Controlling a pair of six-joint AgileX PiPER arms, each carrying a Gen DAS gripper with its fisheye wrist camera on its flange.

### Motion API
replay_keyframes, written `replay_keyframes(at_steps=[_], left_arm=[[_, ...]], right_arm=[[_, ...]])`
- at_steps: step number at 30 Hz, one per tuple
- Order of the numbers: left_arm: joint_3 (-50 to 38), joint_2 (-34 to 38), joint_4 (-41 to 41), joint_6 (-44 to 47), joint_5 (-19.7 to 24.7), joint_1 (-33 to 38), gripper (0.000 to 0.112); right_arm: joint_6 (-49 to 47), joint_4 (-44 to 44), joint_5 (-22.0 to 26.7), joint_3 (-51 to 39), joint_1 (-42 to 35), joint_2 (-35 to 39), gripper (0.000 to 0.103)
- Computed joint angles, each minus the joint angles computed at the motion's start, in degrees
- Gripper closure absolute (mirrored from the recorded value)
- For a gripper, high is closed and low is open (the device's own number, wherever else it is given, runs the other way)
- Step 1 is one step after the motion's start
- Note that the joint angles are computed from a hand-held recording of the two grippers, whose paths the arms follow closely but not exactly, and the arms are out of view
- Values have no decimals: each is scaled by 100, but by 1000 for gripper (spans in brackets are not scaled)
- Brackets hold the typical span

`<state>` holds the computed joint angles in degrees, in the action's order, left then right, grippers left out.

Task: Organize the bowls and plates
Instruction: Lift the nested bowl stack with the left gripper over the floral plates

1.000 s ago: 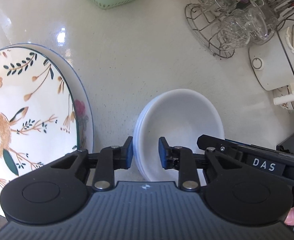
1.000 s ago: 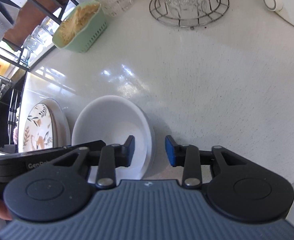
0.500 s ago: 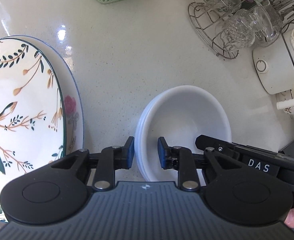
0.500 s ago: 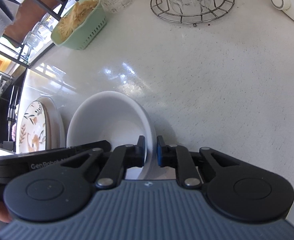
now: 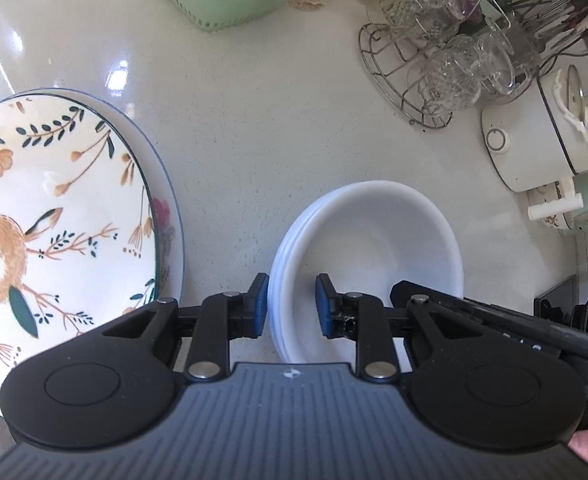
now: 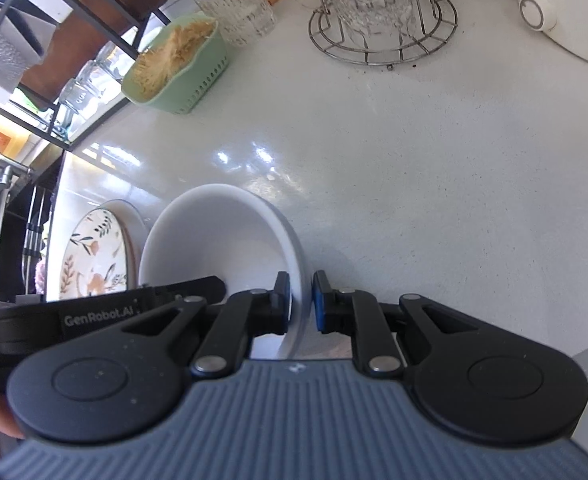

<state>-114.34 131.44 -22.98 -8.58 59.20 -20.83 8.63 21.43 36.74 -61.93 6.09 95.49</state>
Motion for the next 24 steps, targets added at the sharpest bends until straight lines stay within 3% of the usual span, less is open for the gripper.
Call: replay_keyframes(at_steps=[24], left_arm=[[1508,-1549,-500,879,-312,645,83]], right_arm=[[1602,-1070,126,-260,928,-739,86]])
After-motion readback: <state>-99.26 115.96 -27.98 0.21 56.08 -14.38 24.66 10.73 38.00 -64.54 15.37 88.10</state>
